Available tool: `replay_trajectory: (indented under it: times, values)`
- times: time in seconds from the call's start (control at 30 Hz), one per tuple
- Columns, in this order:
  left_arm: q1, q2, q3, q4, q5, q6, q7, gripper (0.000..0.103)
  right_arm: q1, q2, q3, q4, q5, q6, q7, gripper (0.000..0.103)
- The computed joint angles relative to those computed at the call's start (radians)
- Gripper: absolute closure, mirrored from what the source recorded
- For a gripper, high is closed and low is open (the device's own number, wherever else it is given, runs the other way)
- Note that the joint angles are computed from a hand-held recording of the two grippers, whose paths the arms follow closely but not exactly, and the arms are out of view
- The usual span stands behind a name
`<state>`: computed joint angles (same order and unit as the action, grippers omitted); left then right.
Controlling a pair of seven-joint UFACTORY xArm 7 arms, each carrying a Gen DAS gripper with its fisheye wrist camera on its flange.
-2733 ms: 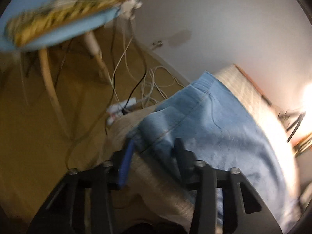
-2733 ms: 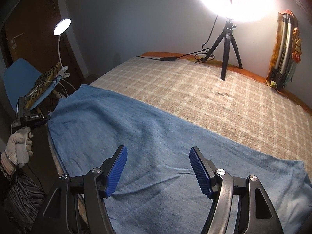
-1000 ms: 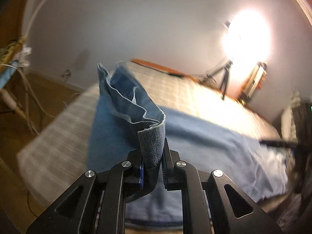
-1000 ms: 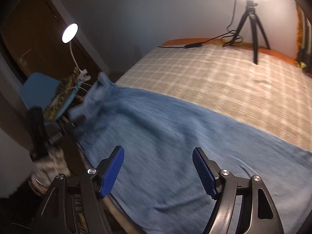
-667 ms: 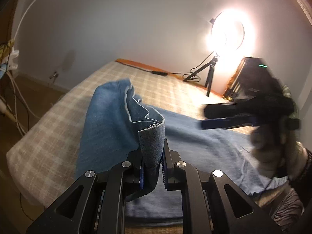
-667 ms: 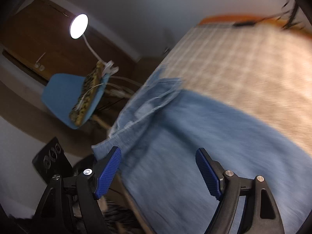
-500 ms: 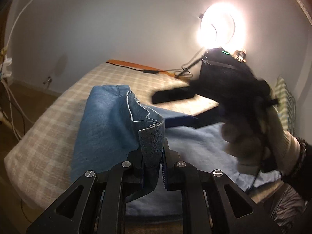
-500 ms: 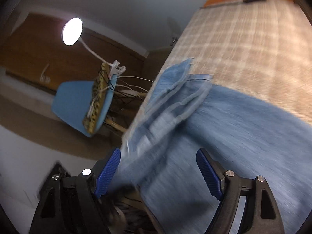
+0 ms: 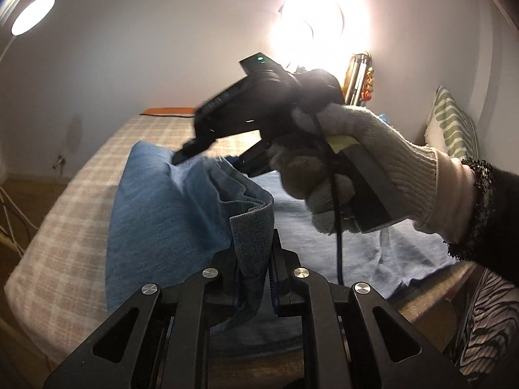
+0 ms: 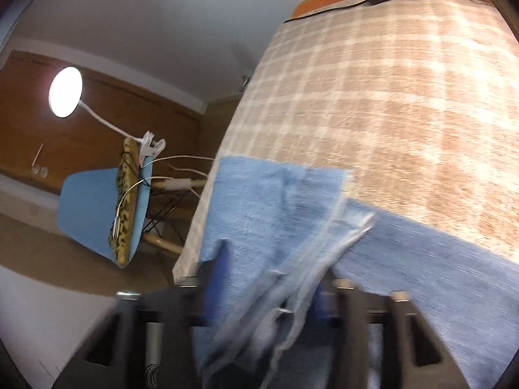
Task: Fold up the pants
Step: 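Grasp the leg hem with the right tool while the left tool holds its edge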
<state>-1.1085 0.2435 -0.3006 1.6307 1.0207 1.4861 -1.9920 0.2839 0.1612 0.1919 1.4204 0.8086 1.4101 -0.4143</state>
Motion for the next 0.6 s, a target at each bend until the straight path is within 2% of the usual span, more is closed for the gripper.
replay_trajectory:
  times: [0.1, 0.17, 0.4, 0.6]
  values:
    - [-0.001, 0.002, 0.004, 0.007, 0.008, -0.017, -0.005, 0.091, -0.013, -0.039, -0.014, -0.024, -0.024, -0.025, -0.045, 0.092]
    - [-0.003, 0.012, 0.005, 0.024, 0.018, -0.02, 0.008, 0.091, -0.017, -0.061, -0.021, -0.031, -0.043, -0.043, -0.061, 0.096]
    - [-0.024, 0.083, 0.04, 0.119, 0.052, -0.08, 0.091, 0.091, -0.042, -0.142, -0.06, -0.036, -0.101, -0.088, -0.129, 0.097]
    - [-0.047, 0.162, 0.087, 0.232, 0.031, -0.14, 0.184, 0.091, -0.07, -0.2, -0.094, -0.053, -0.159, -0.114, -0.181, 0.098]
